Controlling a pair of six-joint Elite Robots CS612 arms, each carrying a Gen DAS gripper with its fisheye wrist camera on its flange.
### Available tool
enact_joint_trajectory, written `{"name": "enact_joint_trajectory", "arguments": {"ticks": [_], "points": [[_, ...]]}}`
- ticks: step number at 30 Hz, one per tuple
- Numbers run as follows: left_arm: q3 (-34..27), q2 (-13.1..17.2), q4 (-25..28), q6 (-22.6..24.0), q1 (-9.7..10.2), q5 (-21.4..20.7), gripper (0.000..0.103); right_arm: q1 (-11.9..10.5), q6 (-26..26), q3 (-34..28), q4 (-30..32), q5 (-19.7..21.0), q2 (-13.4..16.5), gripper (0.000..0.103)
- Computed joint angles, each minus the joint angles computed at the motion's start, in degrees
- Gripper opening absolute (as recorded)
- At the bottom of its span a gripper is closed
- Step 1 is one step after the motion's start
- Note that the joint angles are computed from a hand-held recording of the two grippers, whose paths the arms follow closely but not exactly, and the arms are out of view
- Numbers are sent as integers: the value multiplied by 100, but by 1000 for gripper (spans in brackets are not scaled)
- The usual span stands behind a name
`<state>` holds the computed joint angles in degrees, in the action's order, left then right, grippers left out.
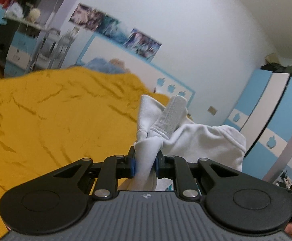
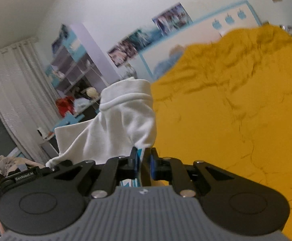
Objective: Fold small clothes
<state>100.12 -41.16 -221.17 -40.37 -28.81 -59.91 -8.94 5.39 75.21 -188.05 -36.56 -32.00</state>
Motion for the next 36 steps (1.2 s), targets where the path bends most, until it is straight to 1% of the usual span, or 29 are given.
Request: {"name": "enact_joint_trajectory", "arguments": {"ticks": [3,6,9,11,13,15,18,21,24,29,30,31,32,33,36], "points": [[142,-152,-177,146,-190,93,19,-182,-19,521,-395,217,-336,6],[271,-302,-262,306,-389,143,18,-377,-141,1047,-624,380,-690,6],[342,-361,-357,479,-561,161,18,-609,-284,1526,-777,574,-1012,6],[430,-383,-429,346,-676,149,18,-764,-447,1824,-753,667,-1205,6],[492,-365,-485,274,-755,99,18,-914,-718,2151,-636,704,-1408,6],[532,-342,-406,224,-788,16,18,-1047,-1067,2432,-502,714,-1571,6],[478,-261,-125,13,-702,-308,18,-1186,-1566,2688,-195,651,-1694,6],[334,-127,194,-173,-600,-538,18,-1196,-1704,2644,223,433,-1614,6],[182,-41,561,-245,-493,-723,18,-1125,-1657,2387,678,201,-1400,6],[-83,49,1289,-321,-281,-1008,18,-961,-1752,1955,1042,-156,-1090,6],[-85,59,1391,-373,-266,-1079,18,-927,-1773,1856,1124,-219,-1031,6],[-172,104,1538,-422,-191,-1204,18,-878,-1786,1727,1240,-303,-959,6],[-165,129,1587,-496,-177,-1278,18,-835,-1816,1596,1391,-393,-881,6],[-223,183,1672,-568,-122,-1412,18,-795,-1831,1475,1512,-464,-810,6],[-433,400,1893,-877,74,-1888,18,-670,-1881,1041,1995,-738,-534,6]]}}
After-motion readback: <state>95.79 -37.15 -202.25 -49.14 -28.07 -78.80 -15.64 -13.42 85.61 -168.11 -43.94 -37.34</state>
